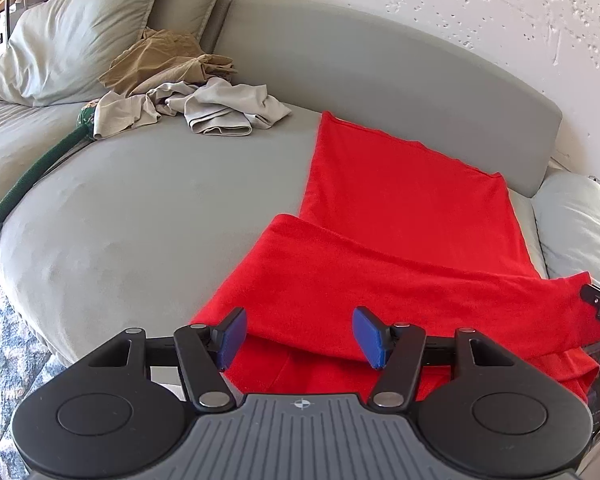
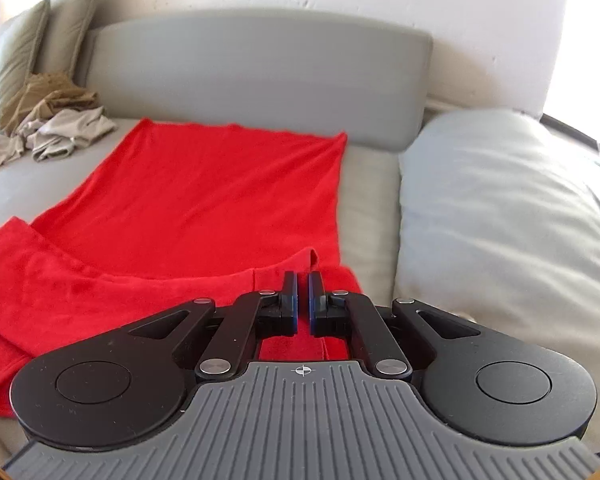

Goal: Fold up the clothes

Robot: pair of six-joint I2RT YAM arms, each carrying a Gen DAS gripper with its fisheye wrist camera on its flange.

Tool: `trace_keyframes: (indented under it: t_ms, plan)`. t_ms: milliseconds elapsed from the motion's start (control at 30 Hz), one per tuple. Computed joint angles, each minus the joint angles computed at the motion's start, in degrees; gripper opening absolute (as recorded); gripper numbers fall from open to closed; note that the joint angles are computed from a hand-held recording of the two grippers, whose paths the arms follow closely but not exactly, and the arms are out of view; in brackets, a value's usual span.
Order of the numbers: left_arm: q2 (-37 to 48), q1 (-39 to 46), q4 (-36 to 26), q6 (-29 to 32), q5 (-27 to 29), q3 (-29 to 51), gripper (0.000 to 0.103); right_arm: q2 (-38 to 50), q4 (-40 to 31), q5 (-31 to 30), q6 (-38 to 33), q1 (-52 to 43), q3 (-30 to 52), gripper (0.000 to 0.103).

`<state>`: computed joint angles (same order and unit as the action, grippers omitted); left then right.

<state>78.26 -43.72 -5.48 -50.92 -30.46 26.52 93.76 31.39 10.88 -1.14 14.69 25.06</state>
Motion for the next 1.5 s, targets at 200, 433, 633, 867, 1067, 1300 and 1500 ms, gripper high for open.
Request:
trace_keyframes:
  t_ms: [200,433,633,867,1067,1300,1500]
  plan:
    - [0.5,-0.7,-0.7,-0.3,0.4,0.1,0.058,5.0,-19.2,-0.1,3.4,-0.9,10.3,0.027]
    - [-2.5,-1.5,-4.7,-0.1,2.9,0.4,0.046,-8.5,-26.0,-13.2,9.8,-9.0,4.9,0.044]
    - [0.1,-7.2,-5.1,0.7,4.4,1.6,0.032,-18.1,-33.2,-22.4,8.4,-11.0,0.0,0.006]
    - [12.3,-13.4,-2.2,-2.8,-12.7,3.3,0.046,-19.5,-33.5,-22.8,9.9,-4.9,-3.1,0.01]
    - [13.2,-6.9,-2.6,-1.0,-0.1,0.6,0.028,-12.3,-30.7,-20.5,10.4,-2.4,-2.9,0.009]
    - [-4.1,-7.8,-12.3,-5.0,4.2,-3.4,0.025,-23.1,-42.5,-24.1,7.5,-8.2,-4.7,0.012]
    - [3.6,-11.8,-3.7,3.7,2.8,3.1,0.035,-31.1,-43.4,-24.3,8.9,-9.1,-7.8,0.012]
